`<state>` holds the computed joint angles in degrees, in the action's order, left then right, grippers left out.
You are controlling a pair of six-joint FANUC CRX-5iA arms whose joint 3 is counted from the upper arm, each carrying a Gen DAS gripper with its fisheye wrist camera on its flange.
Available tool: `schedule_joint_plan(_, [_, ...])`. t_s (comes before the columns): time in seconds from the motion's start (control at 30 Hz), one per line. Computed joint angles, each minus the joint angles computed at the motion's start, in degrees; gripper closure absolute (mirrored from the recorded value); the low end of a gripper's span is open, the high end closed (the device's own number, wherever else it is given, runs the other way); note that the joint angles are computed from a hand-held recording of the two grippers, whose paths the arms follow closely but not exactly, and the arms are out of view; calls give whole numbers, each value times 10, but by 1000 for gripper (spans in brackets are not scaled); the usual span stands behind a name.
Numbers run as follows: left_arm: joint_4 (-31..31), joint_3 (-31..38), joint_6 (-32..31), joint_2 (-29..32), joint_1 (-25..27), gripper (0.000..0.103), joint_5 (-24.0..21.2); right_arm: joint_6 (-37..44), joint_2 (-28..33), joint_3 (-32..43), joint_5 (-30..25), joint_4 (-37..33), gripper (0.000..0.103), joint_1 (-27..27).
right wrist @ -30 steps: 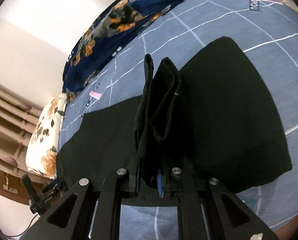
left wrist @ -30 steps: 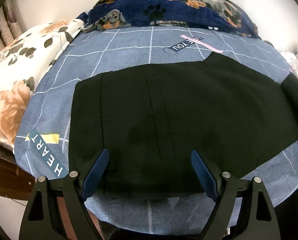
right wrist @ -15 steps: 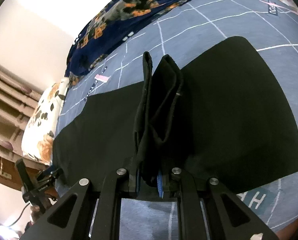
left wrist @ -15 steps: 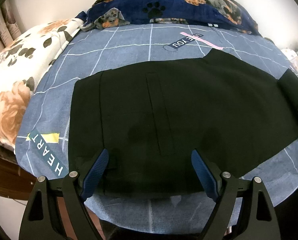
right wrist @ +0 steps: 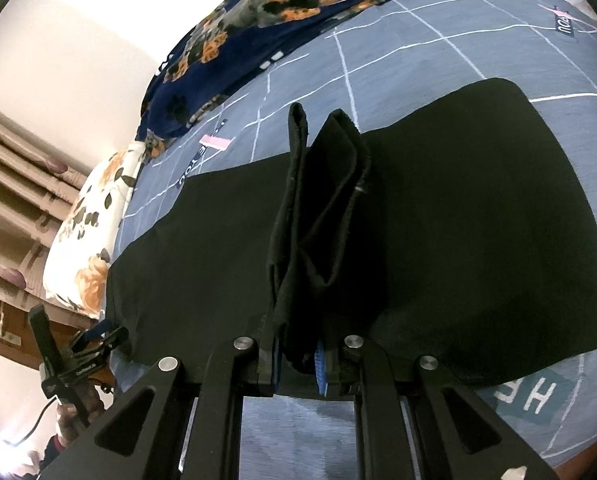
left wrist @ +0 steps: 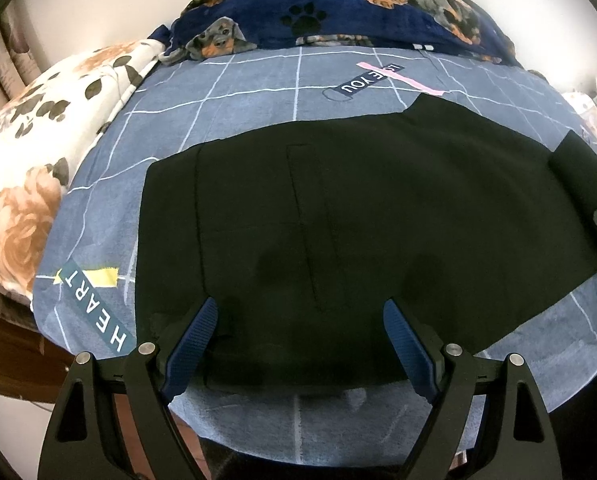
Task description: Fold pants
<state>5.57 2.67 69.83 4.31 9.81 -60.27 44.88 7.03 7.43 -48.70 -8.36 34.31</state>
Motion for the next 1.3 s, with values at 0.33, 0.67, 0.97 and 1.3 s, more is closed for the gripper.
schedule_joint_plan(0.33, [-3, 6, 3, 3, 0, 18, -7, 2, 4, 5, -2, 5, 90, 5])
schedule_joint_plan(0.67, [-2, 6, 3, 2, 1, 18, -7, 10, 13, 16, -10, 17, 90, 17])
schedule_joint_plan(0.97, [-4, 8, 3, 3, 0, 17, -10, 11, 15, 18, -10, 20, 90, 20])
schedule_joint_plan(1.3, [-5, 7, 5, 3, -2, 17, -10, 17, 20, 25, -12, 24, 89, 28])
